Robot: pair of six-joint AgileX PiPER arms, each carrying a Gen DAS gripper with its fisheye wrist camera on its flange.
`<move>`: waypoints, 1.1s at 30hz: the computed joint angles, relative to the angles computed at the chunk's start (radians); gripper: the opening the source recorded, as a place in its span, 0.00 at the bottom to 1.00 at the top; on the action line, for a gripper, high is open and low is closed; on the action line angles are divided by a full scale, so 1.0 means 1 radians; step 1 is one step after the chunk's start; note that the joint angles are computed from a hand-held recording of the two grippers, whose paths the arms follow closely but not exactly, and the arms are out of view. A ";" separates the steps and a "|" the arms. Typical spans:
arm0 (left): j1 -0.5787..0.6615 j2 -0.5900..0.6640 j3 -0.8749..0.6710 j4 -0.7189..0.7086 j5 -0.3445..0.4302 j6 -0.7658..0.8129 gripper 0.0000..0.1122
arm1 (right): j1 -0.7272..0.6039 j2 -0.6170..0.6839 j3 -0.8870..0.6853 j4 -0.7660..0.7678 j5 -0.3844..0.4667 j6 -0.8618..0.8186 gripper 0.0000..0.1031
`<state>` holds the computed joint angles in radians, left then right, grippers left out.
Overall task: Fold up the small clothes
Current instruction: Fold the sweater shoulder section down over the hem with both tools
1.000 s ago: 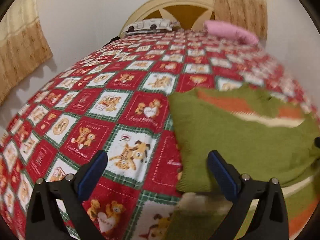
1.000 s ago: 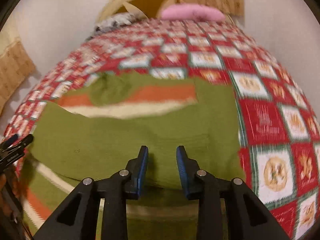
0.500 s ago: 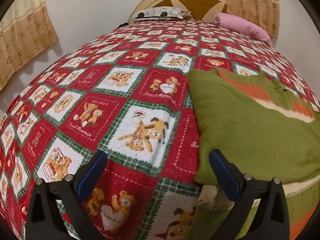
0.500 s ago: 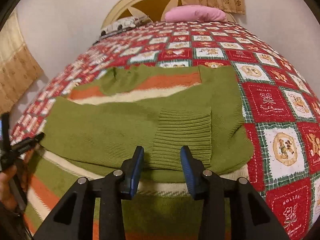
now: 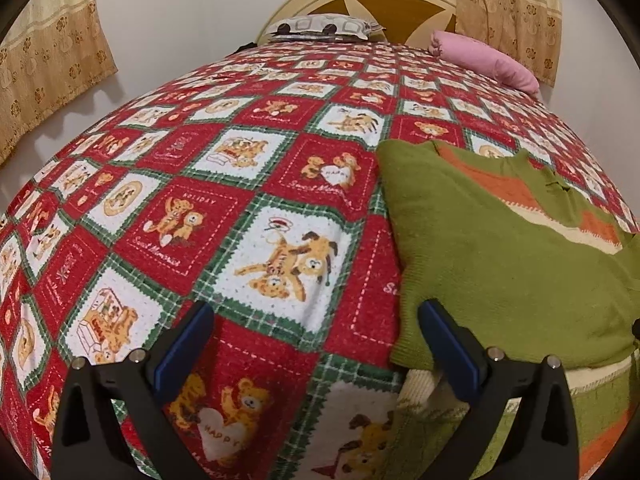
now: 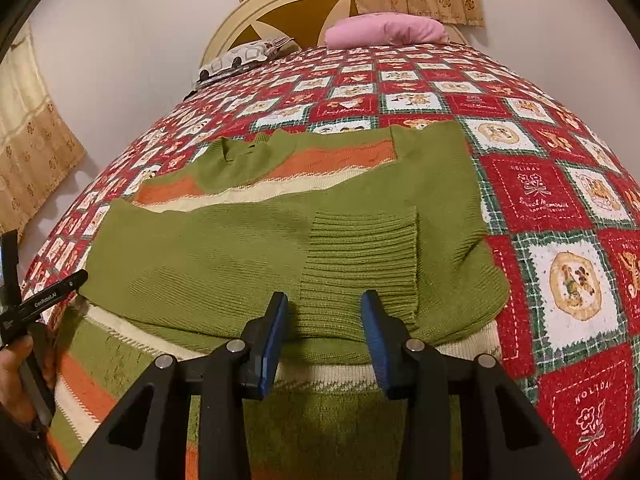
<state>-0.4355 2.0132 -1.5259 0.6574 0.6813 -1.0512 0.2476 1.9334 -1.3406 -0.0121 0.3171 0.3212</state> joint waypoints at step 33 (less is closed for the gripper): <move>-0.012 -0.113 0.127 -0.083 -0.068 0.111 0.92 | 0.056 -0.019 -0.045 -0.184 0.115 0.185 0.44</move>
